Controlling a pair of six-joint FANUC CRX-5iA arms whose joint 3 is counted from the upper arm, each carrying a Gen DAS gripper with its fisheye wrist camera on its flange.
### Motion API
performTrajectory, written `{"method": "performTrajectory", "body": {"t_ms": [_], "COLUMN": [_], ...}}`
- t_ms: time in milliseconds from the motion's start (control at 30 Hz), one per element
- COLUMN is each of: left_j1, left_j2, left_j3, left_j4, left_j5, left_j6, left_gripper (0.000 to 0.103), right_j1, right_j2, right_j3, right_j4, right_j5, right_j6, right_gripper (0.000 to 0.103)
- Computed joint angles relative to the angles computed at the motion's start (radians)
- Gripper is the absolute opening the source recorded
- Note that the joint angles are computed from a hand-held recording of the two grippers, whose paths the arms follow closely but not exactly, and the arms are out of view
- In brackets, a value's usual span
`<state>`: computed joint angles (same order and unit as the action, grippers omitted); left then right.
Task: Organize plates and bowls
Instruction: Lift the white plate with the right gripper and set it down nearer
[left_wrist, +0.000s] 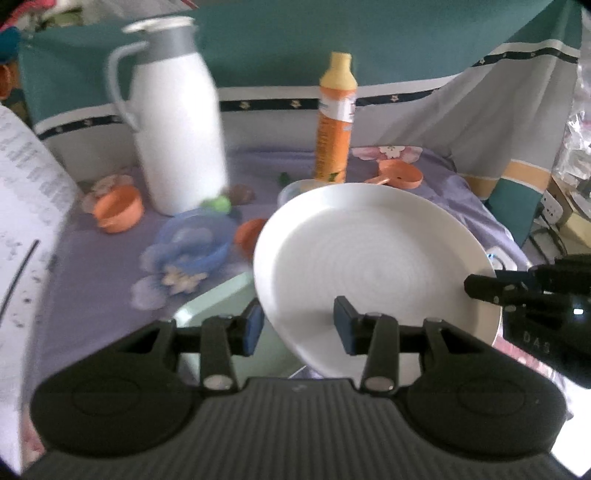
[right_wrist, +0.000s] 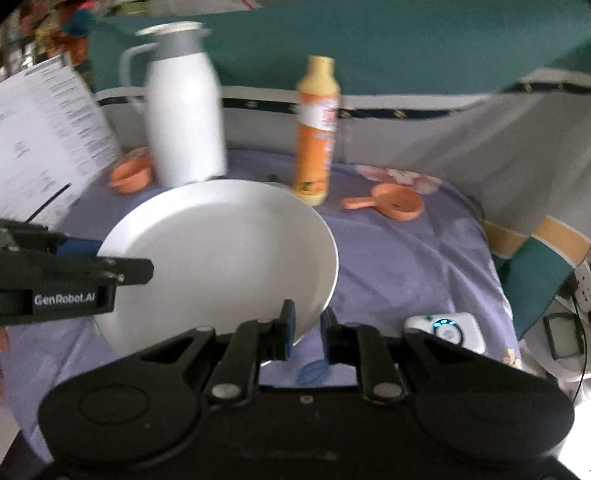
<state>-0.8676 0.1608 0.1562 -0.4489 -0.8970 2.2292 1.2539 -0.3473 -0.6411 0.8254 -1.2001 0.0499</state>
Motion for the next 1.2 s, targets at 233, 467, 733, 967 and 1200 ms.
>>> {"method": "performTrajectory", "body": {"t_ms": [233, 467, 733, 967, 1200], "left_j1": [-0.01, 0.007, 0.09, 0.189, 0.238], "left_j2": [-0.19, -0.346, -0.458, -0.478, -0.45], "left_j3": [-0.177, -0.331, -0.471, -0.557, -0.593], "left_j4": [-0.08, -0.111, -0.067, 0.018, 0.069], "left_j5": [-0.061, -0.118, -0.117, -0.062, -0.011], "left_j6": [0.082, 0.142, 0.148, 0.08, 0.029], "left_gripper": [0.041, 0.044, 0.045, 0.046, 0.046], "right_j1": [0.15, 0.22, 0.244, 0.224, 0.196], "right_j2": [0.124, 0.263, 0.407, 0.493, 0.527], "right_j3": [0.089, 0.19, 0.306, 0.37, 0.39], "right_j4": [0.009, -0.002, -0.046, -0.114, -0.171], "right_j5": [-0.022, 0.013, 0.063, 0.098, 0.113], "right_j6": [-0.057, -0.054, 0.005, 0.067, 0.115], "right_gripper": [0.016, 0.016, 0.016, 0.016, 0.016]}}
